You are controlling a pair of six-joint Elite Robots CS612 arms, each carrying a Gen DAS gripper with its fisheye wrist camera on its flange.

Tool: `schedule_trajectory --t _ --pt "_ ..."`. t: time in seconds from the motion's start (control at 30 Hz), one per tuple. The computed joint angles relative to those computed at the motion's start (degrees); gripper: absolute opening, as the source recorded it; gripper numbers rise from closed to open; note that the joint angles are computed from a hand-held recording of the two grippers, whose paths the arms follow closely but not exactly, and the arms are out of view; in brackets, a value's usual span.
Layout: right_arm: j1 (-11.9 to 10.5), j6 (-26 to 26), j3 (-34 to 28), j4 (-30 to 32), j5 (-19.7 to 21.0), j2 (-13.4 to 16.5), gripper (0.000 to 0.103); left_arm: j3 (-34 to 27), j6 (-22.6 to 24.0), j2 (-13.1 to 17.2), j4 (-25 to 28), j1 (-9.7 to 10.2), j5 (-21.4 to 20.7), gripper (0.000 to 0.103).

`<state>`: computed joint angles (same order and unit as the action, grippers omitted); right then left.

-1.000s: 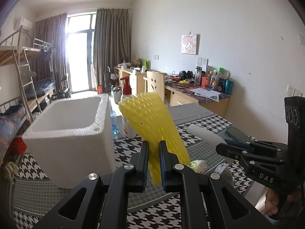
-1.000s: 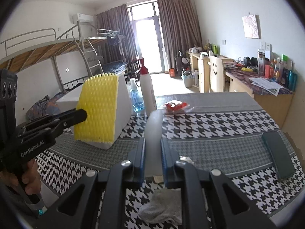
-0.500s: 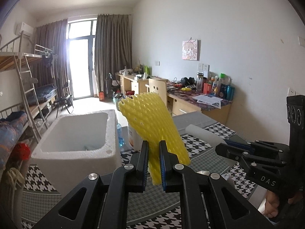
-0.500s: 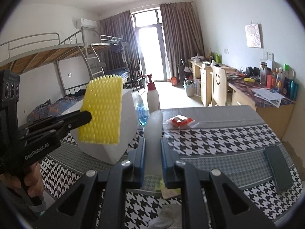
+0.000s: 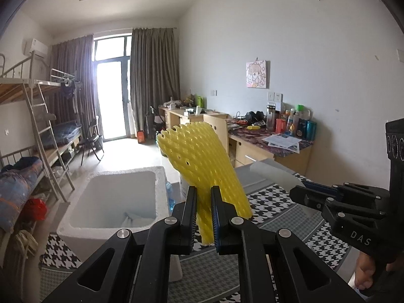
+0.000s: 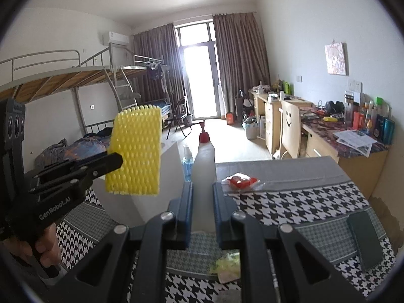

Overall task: Organize soft objects
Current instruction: 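Carry the foam net in the left tool while the right tool carries the white stick to the foam box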

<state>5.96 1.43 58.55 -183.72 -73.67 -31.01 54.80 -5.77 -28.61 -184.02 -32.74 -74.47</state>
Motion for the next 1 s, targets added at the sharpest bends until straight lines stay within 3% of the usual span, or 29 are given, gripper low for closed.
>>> schedule_trajectory --t 1.0 --pt "0.71 -2.21 -7.17 2.69 2.73 2.74 0.018 -4.81 -0.77 1.57 0.9 0.58 8.51 0.012"
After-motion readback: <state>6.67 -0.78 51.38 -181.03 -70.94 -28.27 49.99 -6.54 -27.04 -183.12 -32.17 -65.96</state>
